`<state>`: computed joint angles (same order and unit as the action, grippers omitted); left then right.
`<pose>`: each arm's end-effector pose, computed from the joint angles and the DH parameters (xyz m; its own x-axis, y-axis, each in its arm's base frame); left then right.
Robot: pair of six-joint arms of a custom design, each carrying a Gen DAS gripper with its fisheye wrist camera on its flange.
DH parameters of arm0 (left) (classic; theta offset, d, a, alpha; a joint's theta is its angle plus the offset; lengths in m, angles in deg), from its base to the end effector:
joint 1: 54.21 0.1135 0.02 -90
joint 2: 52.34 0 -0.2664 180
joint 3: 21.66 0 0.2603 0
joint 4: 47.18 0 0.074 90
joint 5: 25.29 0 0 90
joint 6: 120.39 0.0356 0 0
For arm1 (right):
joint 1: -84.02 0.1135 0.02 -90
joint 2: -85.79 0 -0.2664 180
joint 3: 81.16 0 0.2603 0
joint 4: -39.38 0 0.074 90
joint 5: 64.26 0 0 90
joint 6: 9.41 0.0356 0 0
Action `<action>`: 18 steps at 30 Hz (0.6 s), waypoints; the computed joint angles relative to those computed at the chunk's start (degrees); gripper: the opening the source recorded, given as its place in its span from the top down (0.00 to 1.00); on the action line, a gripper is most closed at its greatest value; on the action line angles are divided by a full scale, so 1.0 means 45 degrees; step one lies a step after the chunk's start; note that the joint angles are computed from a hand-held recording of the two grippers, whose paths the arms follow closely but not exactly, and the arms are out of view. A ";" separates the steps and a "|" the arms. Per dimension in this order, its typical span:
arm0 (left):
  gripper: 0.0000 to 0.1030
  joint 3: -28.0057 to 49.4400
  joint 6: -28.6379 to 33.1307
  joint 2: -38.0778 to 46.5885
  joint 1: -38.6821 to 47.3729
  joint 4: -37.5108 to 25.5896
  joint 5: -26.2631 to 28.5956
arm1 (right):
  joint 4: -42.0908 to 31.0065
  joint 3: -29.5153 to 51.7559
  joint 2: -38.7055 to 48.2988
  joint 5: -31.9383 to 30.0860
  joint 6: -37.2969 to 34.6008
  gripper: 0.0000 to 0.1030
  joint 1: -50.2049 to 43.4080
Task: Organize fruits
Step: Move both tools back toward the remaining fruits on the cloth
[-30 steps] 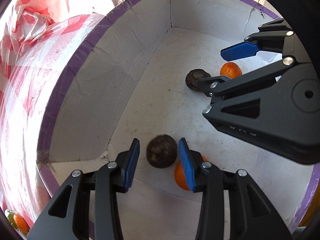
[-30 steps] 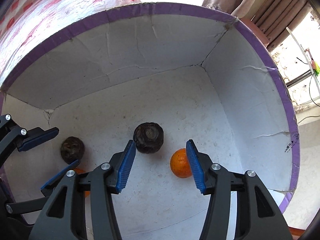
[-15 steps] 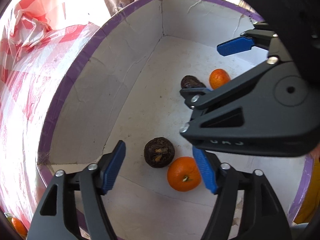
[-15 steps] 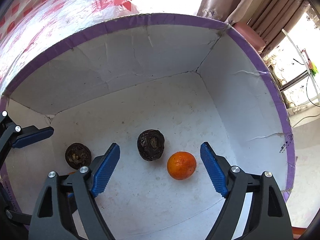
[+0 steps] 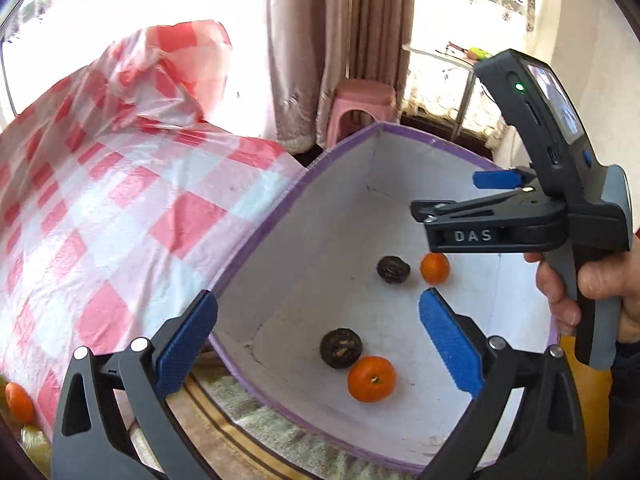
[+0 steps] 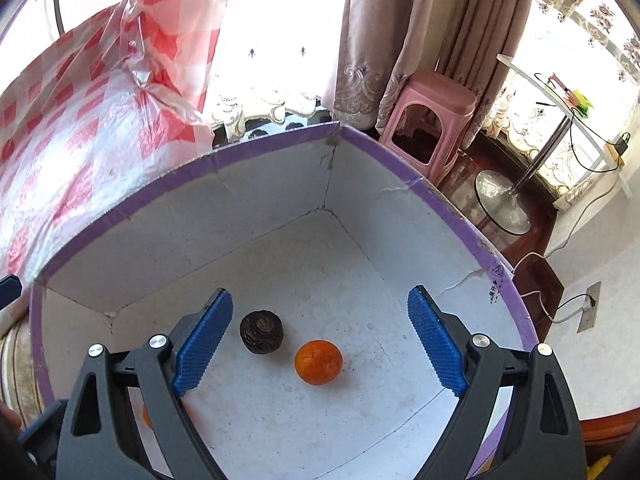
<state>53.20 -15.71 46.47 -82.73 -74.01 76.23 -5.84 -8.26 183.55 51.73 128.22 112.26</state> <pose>0.3195 -0.1817 0.1867 -0.5118 0.5607 -0.6509 0.7324 0.6808 0.0106 0.2966 0.1416 0.1684 -0.7752 0.3374 -0.5340 0.4139 0.9099 -0.0259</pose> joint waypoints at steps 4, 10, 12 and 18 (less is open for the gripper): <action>0.02 -0.1498 -0.0314 -0.1467 0.0626 0.1507 0.0422 | -0.0644 0.0562 -0.0113 0.0951 0.1024 0.16 0.0335; 0.02 -0.2239 -0.0316 -0.2481 0.1709 0.2157 0.0198 | -0.0951 0.1375 -0.0303 0.2201 0.1484 0.16 0.1400; 0.02 -0.2491 -0.0566 -0.2871 0.2253 0.2244 -0.0003 | -0.0335 0.1357 -0.0466 0.2391 0.1272 0.16 0.1904; 0.02 -0.2679 -0.0743 -0.3492 0.5221 0.1925 0.1841 | 0.1567 0.2090 0.0199 0.1878 0.0128 0.16 0.3261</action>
<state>41.15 -19.05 30.76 -59.24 -65.35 84.51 1.21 1.14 184.45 60.18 128.80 126.93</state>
